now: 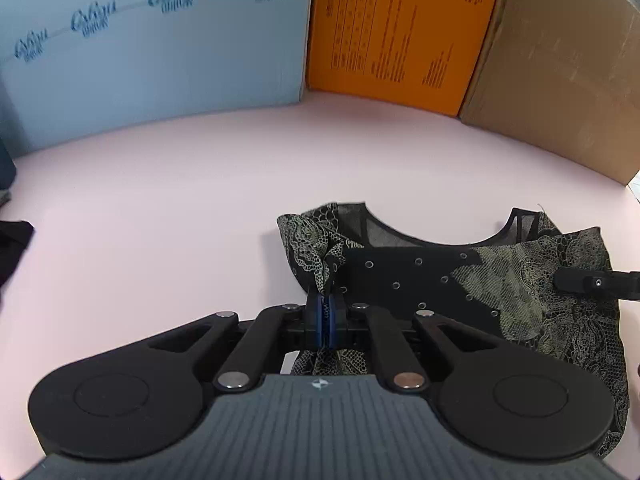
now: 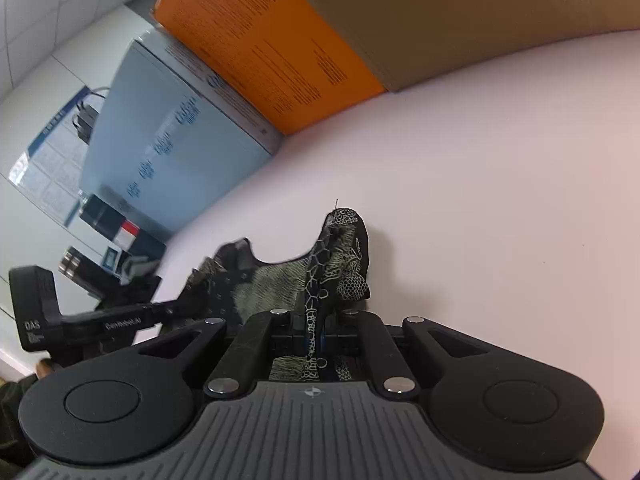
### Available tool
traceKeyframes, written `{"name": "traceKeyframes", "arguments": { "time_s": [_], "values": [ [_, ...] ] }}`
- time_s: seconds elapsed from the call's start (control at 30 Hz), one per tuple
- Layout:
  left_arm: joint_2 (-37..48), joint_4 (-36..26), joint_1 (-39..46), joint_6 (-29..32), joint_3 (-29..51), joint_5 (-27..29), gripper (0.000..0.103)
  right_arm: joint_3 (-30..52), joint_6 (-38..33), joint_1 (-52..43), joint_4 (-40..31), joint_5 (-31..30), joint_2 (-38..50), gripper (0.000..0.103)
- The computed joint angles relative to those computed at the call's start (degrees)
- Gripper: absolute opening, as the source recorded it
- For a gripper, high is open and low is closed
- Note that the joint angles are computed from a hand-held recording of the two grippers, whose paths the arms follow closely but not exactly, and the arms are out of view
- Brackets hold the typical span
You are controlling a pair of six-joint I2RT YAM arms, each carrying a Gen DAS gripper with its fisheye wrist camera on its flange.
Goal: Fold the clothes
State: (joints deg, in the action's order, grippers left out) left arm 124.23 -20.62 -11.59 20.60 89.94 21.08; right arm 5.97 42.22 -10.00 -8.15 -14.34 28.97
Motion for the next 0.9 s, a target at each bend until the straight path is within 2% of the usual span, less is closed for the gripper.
{"name": "traceKeyframes", "arguments": {
  "time_s": [0.1,0.27,0.4,0.47,0.57,0.7,0.83,0.9],
  "values": [
    [-4.21,2.73,1.12,-0.74,-4.01,1.66,0.003,2.03,2.37,5.62,-5.73,4.65,-6.44,0.004],
    [-12.18,7.77,3.45,-0.81,-11.73,4.42,0.003,7.98,5.47,18.18,-11.27,15.6,-10.03,0.004],
    [-18.64,11.47,6.05,-2.66,-17.07,6.24,0.003,13.88,6.67,28.8,-10.59,24.04,-7.3,0.004],
    [-23.12,14.03,7.55,-4.31,-20.43,6.39,0.003,17.06,5.72,32.83,-8.58,26.1,-3.72,0.004],
    [-27.95,15.75,11.37,-7.39,-22.39,7.12,0.003,21.32,3.48,35.41,-3.27,24.41,3.92,0.004],
    [-29.94,13.8,17.6,-10.22,-19.65,7.64,0.003,26.85,0.77,33.34,7.56,15.09,18.88,0.004],
    [-26.96,6.35,24.18,-4.75,-14.78,10.37,0.005,34.36,-2.75,32.06,8.02,9.42,30.64,0.004],
    [-22.72,0.47,24.78,-0.89,-11.59,11.1,0.019,34.76,-2.27,31.14,7.16,8.92,31.85,0.004]
  ]
}}
